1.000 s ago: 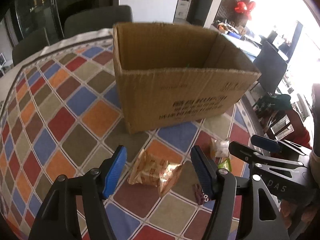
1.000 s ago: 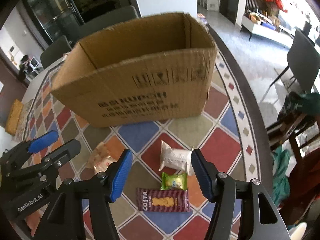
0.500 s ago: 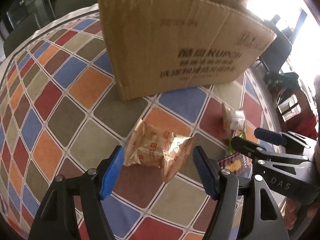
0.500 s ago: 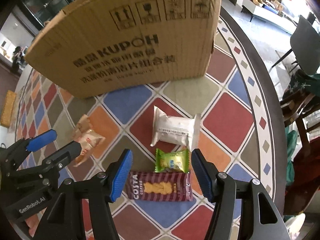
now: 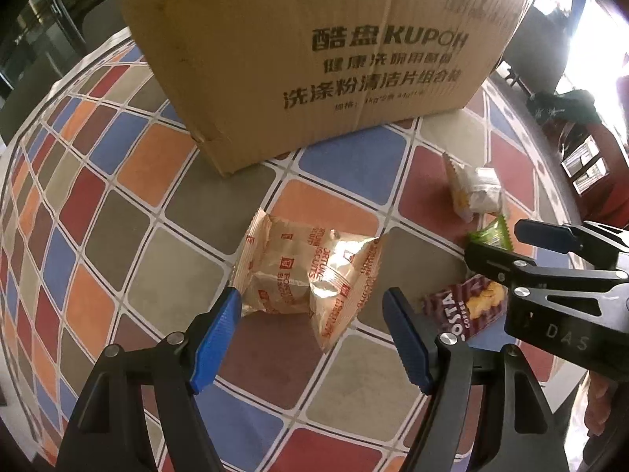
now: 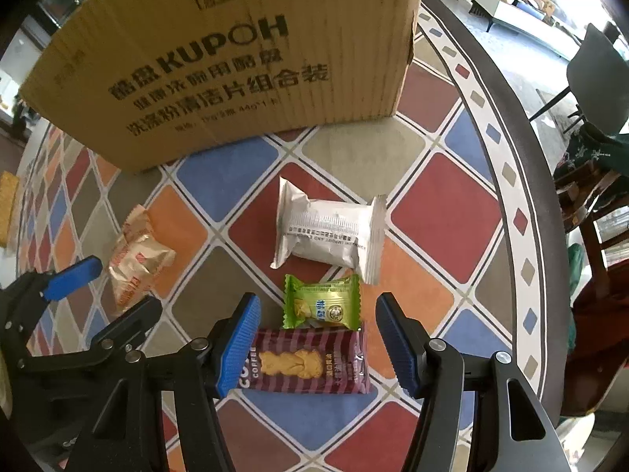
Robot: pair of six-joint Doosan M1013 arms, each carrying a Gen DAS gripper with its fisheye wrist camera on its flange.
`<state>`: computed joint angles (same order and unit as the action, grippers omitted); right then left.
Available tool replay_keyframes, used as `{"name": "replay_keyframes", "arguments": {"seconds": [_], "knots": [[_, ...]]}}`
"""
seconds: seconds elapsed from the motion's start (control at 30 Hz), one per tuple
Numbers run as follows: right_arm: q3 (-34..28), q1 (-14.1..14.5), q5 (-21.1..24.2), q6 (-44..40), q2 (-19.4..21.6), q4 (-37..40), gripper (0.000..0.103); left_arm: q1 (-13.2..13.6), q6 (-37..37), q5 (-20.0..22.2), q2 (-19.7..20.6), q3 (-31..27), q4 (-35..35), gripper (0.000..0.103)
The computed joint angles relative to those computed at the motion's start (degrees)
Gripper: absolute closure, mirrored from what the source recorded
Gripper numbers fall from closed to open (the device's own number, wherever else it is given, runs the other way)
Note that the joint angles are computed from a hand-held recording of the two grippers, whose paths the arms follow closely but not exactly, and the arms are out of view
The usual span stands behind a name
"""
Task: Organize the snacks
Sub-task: 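Move the right tool to the lime green packet while the left reaches the gold biscuit bag, then close the right tool on the lime green packet while the left grips the gold biscuit bag, then carry the lime green packet with the right tool while the left carries the biscuit bag over the box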
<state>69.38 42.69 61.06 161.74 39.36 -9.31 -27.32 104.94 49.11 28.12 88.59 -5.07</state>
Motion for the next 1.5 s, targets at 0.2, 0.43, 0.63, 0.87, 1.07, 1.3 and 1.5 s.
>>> {"name": "replay_keyframes", "arguments": {"seconds": [0.2,0.43,0.63,0.87,1.07,1.3,1.5], "knots": [[0.53,-0.44,-0.34,-0.22,0.73,1.08,0.041,-0.92,-2.08,-1.34,0.94,-0.31,3.6,0.03],[0.55,-0.99,-1.34,-0.83,1.44,1.99,0.041,-0.88,-1.81,-1.63,1.36,-0.66,2.01,0.042],[-0.83,-0.74,1.04,-0.9,2.05,0.95,0.051,-0.11,-0.31,-1.59,1.43,-0.71,-0.96,0.051],[0.05,-0.57,-0.5,1.03,1.44,-0.1,0.07,0.7,0.79,-1.49,1.05,-0.76,-4.06,0.056],[0.62,-0.08,-1.98,2.25,0.59,-1.69,0.07,1.52,2.85,-2.0,-0.42,0.0,-7.77,0.056],[0.1,0.68,-2.73,3.71,-0.15,-4.9,0.07,2.49,4.68,-3.55,-2.51,1.18,-11.12,0.056],[0.33,1.36,-3.07,5.35,-1.27,-7.92,0.07,2.61,5.75,-4.87,-3.9,1.6,-14.04,0.056]]}}
